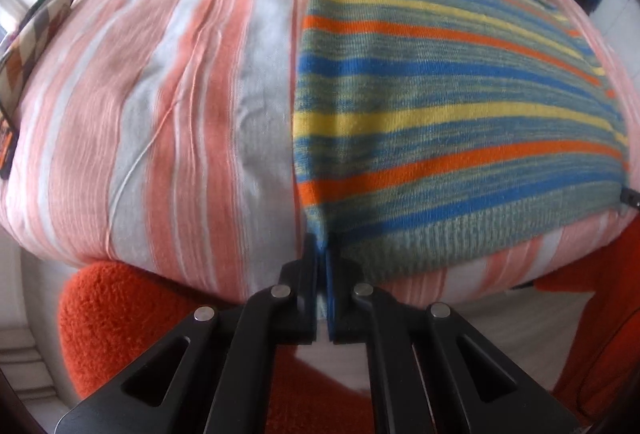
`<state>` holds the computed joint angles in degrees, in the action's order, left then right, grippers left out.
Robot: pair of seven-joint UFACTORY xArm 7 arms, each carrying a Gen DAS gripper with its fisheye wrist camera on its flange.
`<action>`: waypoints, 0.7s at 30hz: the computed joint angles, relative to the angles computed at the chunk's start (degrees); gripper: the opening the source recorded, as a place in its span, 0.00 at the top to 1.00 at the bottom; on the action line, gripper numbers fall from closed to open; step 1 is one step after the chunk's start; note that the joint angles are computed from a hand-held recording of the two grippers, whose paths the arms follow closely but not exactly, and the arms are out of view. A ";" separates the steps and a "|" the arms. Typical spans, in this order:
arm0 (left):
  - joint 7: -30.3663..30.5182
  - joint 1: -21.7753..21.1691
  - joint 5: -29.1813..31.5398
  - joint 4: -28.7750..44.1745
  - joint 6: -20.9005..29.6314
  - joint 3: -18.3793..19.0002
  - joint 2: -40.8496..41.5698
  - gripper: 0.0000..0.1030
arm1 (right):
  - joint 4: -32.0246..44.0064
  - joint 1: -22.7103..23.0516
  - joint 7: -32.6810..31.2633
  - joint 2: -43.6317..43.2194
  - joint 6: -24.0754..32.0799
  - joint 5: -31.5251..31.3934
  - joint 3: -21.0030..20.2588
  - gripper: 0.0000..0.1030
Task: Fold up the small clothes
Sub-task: 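Stretch the sweater flat with both grippers, then open both grippers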
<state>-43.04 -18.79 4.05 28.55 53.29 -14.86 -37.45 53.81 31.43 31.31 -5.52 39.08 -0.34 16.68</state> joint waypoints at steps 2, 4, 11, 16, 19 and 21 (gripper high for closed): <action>-0.18 0.22 0.41 0.01 -0.57 -0.23 0.64 0.99 | 0.55 0.00 -0.02 0.48 -0.07 0.10 -0.05 0.97; -0.82 0.72 0.85 0.58 -1.55 -0.49 2.59 0.99 | 0.12 -0.04 -0.43 0.65 -1.02 0.65 -0.24 0.97; -2.49 0.00 -0.30 -0.22 -0.91 0.21 0.04 0.68 | -2.14 -0.10 0.19 -0.71 -3.30 1.10 -0.39 0.96; -2.72 3.19 2.80 -0.46 -0.07 0.87 -8.68 0.19 | -5.58 0.25 -0.97 -6.38 -3.75 5.28 -0.46 0.57; -3.42 11.25 10.02 0.95 -5.42 0.51 -8.56 0.01 | -6.85 -2.47 6.57 -10.38 -2.99 -3.73 2.75 0.46; -2.58 17.20 15.81 2.29 -13.78 1.14 -3.23 0.01 | -6.69 -4.28 10.96 -11.70 -2.67 -9.58 4.57 0.46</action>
